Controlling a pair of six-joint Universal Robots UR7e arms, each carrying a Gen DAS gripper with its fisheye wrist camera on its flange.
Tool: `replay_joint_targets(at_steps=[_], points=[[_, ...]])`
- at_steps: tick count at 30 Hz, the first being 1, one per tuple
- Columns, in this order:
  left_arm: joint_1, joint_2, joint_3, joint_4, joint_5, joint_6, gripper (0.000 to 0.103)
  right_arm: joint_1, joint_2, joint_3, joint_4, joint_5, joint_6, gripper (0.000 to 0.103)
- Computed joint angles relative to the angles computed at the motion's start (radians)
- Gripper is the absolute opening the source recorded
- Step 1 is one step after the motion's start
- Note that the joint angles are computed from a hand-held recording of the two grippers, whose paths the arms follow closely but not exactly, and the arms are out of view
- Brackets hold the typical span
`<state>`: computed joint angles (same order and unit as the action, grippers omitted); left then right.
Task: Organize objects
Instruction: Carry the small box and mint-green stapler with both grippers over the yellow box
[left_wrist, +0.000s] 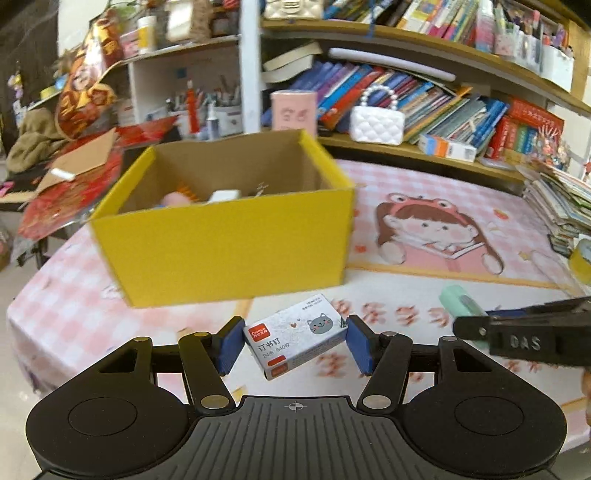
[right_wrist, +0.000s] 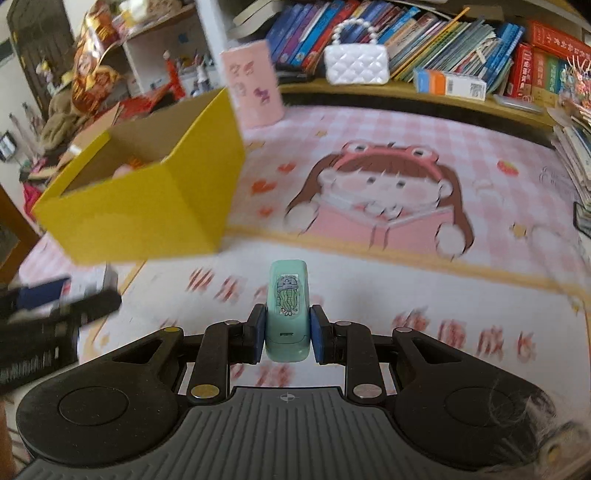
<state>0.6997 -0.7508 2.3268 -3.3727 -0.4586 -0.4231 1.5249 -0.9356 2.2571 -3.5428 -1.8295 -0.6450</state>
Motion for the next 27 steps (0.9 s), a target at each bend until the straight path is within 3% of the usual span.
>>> replay_joint_targets(at_steps=[15, 21, 27], points=[[-0.074, -0.174, 0.239, 0.088, 0.057, -0.134, 0.059, 0.113, 0.121, 0.120, -0.222, -0.029, 0.023, 0.023], [-0.092, -0.228, 0.301, 0.079, 0.084, -0.132, 0.059, 0.159, 0.179, 0.121, -0.296, -0.031, 0.035, 0.023], [-0.090, -0.239, 0.329, -0.007, 0.098, -0.075, 0.059, 0.198, 0.215, 0.109, -0.323, -0.052, 0.047, 0.023]])
